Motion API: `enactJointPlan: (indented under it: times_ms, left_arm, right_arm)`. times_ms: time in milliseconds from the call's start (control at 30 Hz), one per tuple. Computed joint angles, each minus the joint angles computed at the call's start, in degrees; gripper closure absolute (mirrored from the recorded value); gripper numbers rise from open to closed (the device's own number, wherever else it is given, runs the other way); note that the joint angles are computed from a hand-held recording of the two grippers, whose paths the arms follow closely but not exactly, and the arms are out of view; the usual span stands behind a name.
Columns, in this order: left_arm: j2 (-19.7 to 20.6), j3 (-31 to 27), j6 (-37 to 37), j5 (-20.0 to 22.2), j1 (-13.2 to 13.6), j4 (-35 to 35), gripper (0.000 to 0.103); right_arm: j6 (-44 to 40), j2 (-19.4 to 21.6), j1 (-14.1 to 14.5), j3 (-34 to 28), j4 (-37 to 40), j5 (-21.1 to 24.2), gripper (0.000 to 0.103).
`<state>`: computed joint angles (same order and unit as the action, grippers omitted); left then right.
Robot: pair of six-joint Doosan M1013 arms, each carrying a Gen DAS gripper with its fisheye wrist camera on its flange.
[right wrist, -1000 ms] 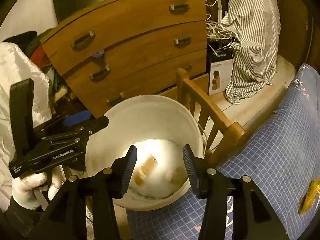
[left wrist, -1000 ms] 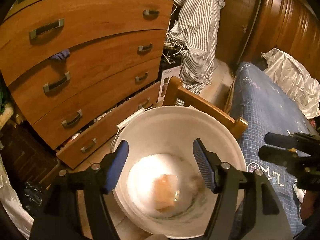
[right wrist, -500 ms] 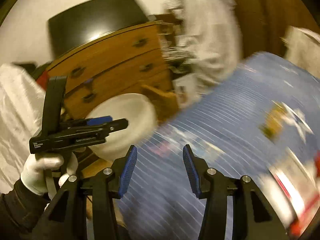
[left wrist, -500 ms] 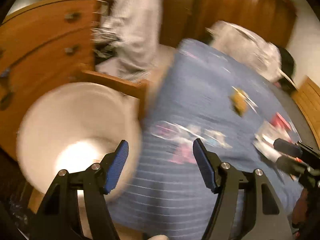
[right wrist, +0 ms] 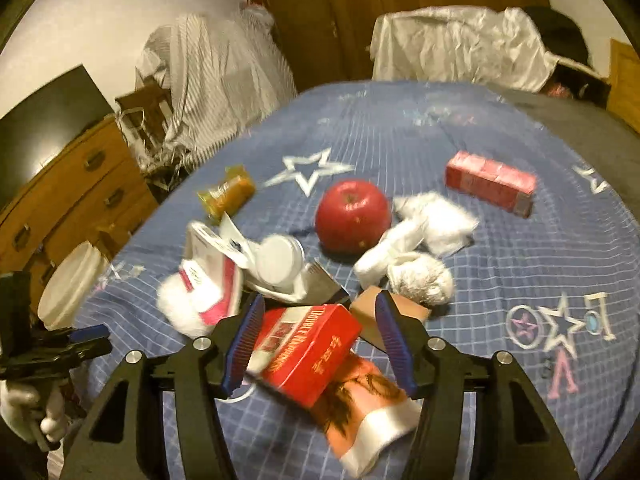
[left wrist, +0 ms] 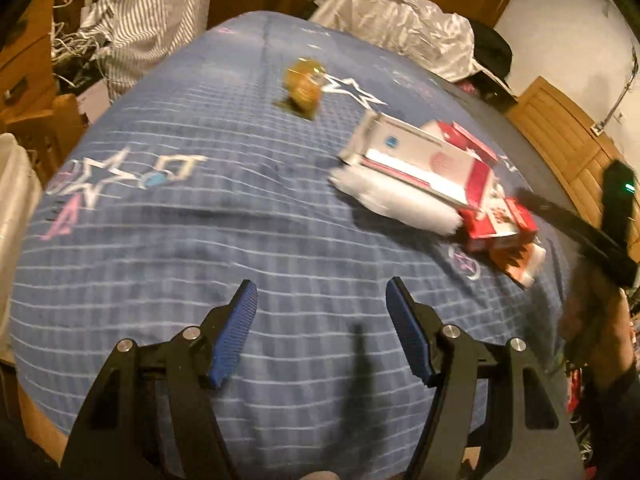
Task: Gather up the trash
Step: 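Grasp the red Double Happiness pack with the left tool while the right tool grasps the orange-white wrapper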
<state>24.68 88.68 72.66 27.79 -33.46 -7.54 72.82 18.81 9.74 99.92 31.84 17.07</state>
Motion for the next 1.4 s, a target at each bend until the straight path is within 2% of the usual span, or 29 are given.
enactJointPlan:
  times_ms: [167,233,333,433,533,600,733,867,967,1067,1100,1133,1167,1267,1400]
  left_arm:
    - [0.0,0.4,-0.4,0.8,-0.8,0.7,0.039]
    - [0.1,0.4,-1.3,1.0,-1.0,1.3,0.038]
    - [0.1,0.1,-2.3,1.1,-1.1,2.1,0.036]
    - [0.1,-0.1,-2.9,1.3,-1.4,3.0,0.036]
    - [0.1,-0.5,-3.4,1.9,-1.9,4.5,0.036]
    - [0.3,-1.0,-2.4,2.5,-2.4,4.5,0.036]
    - [1.0,-2.6,1.7,2.4,-3.8,4.6,0.031]
    - [2.3,-5.0,7.3,2.4,-5.4,4.1,0.023]
    - [4.5,-8.2,11.6,5.5,-6.1,3.4,0.023]
    - [6.2,-10.5,11.9,8.2,-6.8,5.6,0.023]
    - [6.6,-11.0,11.1,8.8,-7.0,7.2,0.023]
    - [7.2,-11.7,9.7,9.9,-7.3,9.6,0.023]
    - [7.5,-12.1,9.5,10.5,-7.4,9.9,0.024]
    - [8.5,-13.2,8.6,12.4,-7.3,10.3,0.035]
    - [9.0,-13.8,7.7,12.5,-7.4,11.3,0.039]
  right_arm:
    - [-7.9,-0.6,2.1,0.7,5.9,2.5,0.044]
    - [-11.4,-1.9,3.9,2.6,10.2,2.4,0.044]
    - [-22.4,-2.8,6.4,4.2,21.4,4.8,0.044]
    - [-28.0,-2.8,8.6,4.2,27.7,6.9,0.044]
    - [-30.0,-4.7,9.1,6.1,30.3,6.1,0.044]
    - [-30.3,-6.6,8.5,7.9,30.3,4.4,0.043]
    - [-26.9,-10.2,6.4,11.4,24.3,-0.6,0.04]
    - [-14.3,-10.7,3.9,11.9,10.7,-3.9,0.036]
    - [-4.3,-9.8,2.7,10.9,-3.2,-3.7,0.033]
    - [-0.8,-7.3,2.1,7.7,-12.3,0.2,0.026]
    - [0.9,-6.2,1.9,6.0,-16.1,2.7,0.025]
    - [0.9,-5.1,1.9,4.6,-17.2,4.0,0.025]
    - [-2.0,-3.8,1.4,2.7,-15.3,7.3,0.025]
    - [-3.3,-1.1,0.6,-0.9,-15.5,13.2,0.025]
    - [-1.3,1.3,0.6,-3.9,-18.2,17.1,0.025]
